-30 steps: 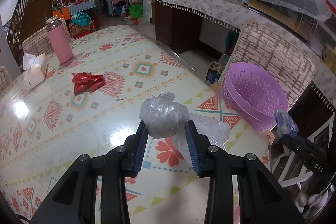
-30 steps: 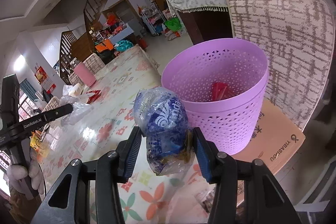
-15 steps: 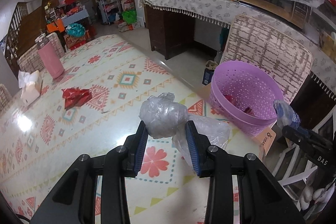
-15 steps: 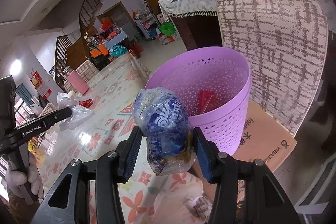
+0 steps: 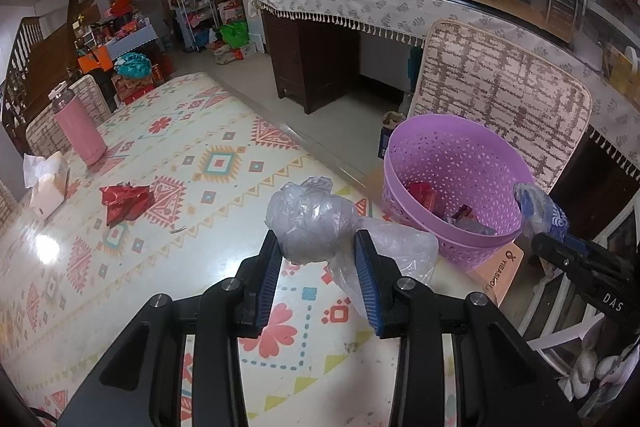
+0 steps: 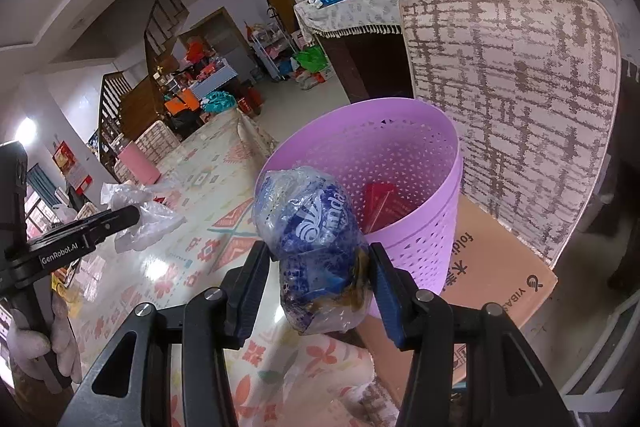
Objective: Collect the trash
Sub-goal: 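Carry the clear bag with the left tool while the right tool carries the blue bag toward the basket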
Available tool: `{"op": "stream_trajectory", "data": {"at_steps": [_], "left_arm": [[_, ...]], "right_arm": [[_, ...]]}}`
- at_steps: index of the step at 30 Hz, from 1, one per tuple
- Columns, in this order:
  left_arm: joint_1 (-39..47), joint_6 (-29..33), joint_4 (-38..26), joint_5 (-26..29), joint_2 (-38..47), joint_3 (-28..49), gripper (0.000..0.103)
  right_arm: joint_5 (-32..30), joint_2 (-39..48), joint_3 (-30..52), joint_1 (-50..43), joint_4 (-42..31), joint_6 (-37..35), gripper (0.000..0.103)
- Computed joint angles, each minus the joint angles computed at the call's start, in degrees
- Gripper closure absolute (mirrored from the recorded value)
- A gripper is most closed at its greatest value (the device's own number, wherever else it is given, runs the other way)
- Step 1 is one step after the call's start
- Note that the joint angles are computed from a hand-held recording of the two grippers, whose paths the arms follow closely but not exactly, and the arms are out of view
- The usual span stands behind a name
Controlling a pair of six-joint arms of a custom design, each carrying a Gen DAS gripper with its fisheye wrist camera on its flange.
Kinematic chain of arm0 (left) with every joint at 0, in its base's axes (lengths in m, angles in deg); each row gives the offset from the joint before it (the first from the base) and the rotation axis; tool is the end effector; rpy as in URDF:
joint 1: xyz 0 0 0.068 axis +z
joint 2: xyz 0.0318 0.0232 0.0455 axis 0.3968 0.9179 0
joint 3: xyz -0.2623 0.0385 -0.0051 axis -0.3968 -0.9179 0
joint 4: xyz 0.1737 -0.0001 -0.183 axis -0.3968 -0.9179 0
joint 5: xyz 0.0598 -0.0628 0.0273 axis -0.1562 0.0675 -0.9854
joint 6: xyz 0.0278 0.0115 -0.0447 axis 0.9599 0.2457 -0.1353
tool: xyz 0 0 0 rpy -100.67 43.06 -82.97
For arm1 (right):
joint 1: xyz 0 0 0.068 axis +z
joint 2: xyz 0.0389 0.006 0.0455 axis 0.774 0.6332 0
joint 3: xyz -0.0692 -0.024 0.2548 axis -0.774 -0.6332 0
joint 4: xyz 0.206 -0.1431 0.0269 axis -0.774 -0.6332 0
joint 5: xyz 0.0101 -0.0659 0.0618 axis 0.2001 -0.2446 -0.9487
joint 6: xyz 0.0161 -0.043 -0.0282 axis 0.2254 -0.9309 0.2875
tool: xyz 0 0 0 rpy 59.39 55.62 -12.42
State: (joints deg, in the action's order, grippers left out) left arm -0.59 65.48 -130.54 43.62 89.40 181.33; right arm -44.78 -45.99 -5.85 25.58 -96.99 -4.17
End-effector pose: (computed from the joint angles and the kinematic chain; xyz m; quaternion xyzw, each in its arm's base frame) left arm 0.2382 -0.1100 0.4532 0.3149 0.8789 -0.0848 0.3481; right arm 0.0689 -0.0187 0.3817 0.2580 0.8514 0.1331 0.4367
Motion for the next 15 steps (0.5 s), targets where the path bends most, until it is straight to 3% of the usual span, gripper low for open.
{"op": "stream_trajectory", "data": {"at_steps": [5, 15], "left_arm": [[-1.54, -0.66, 0.49, -0.41, 1.03, 0.1, 0.067], [-4.53, -2.2, 0.82, -1.32, 4.84, 2.29, 0.067]], "right_arm": [[-3.19, 1.14, -0.12, -4.47, -0.08, -2.75, 0.047], [-3.55, 3.8, 1.02, -5.28, 1.56, -4.1, 0.047]]}}
